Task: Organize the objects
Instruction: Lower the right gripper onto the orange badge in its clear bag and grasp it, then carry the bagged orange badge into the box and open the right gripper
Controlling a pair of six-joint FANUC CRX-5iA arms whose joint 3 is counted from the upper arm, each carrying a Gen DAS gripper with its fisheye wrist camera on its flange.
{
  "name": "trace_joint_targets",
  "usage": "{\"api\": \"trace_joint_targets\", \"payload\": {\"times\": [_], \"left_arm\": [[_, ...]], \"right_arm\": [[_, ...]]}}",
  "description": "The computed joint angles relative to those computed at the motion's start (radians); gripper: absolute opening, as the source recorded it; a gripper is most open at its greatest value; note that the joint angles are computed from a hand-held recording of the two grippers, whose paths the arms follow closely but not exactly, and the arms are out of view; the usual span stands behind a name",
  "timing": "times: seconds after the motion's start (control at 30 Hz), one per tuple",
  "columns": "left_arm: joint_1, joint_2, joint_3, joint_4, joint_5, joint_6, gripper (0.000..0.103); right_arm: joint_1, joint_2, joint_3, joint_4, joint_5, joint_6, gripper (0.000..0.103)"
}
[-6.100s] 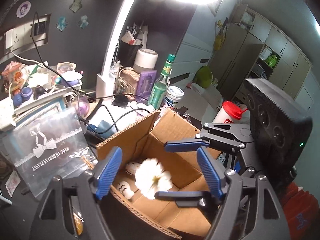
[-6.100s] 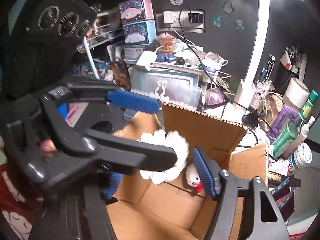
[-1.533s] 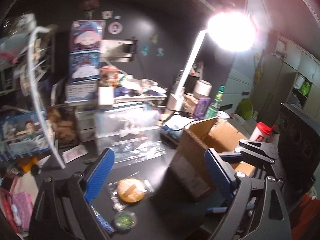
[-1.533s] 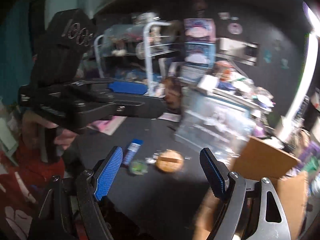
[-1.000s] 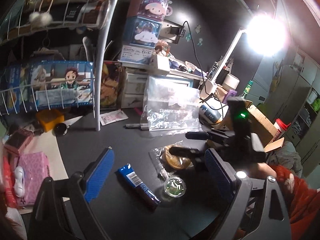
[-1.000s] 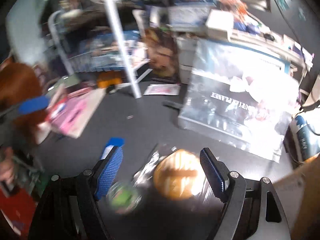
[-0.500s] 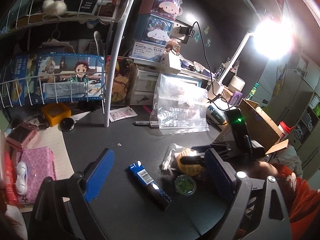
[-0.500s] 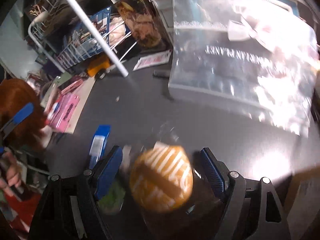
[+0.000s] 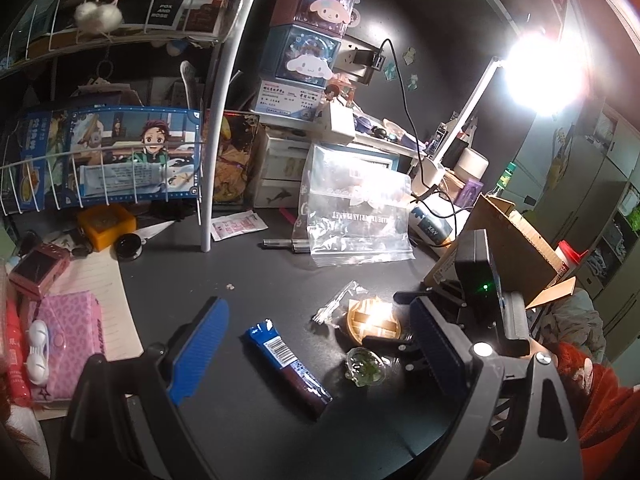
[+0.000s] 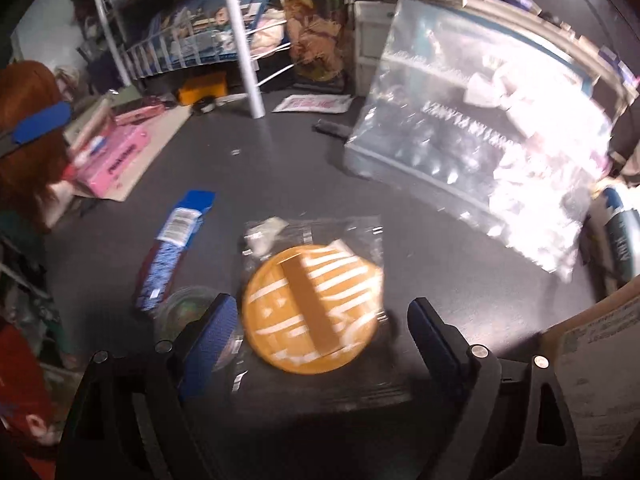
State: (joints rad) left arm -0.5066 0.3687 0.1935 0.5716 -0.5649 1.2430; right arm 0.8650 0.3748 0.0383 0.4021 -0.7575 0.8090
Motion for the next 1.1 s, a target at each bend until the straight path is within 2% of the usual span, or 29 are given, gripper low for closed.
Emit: {"api": "trace_joint_targets", "payload": {"times": [0.2,0.37,0.4,0.47,0.53,0.63,0.83,1.03,1.1], "left_arm": [[-0.001,0.013,0.013,-0.002,-0.016,-0.001,0.090],[-0.002,0.024,0.022,-0.004,-0.034,0.004,0.090],[-0.001,0.025,0.022,-0.006,-0.037,0.007,0.090],[0.000,0.024,0.023,-0.016,-0.043,0.016,0.090],[0.000,0.021,0.023,-0.027,-0.047,0.028,0.090],[-0.001,0.021,0.025,-0.029,-0.055,0.032,0.090],[-0.020,0.030,0.033,0.003,-0.081,-0.002,0.090],[-0.046,0.028,0.038,0.093,-0.083,-0.077,0.090],[-0.058,0.026,0.032,0.165,-0.076,-0.133,0.090]], "right_arm": [[0.003,-0.002,0.008,-0.033,-0.005,0.071,0.086],[0.003,0.017,0.020,-0.022,-0.015,0.060,0.085],[-0.001,0.019,0.023,-0.028,-0.014,0.055,0.084],[-0.004,0.018,0.024,-0.030,-0.012,0.049,0.071],[0.001,0.019,0.023,-0.015,-0.020,0.049,0.067],[0.013,0.016,0.018,0.009,-0.026,0.036,0.066],[0.044,-0.058,-0.041,0.060,0.046,-0.008,0.066],[0.087,-0.177,-0.093,0.053,0.138,0.028,0.066],[0.100,-0.213,-0.115,0.077,0.156,0.012,0.066]]}}
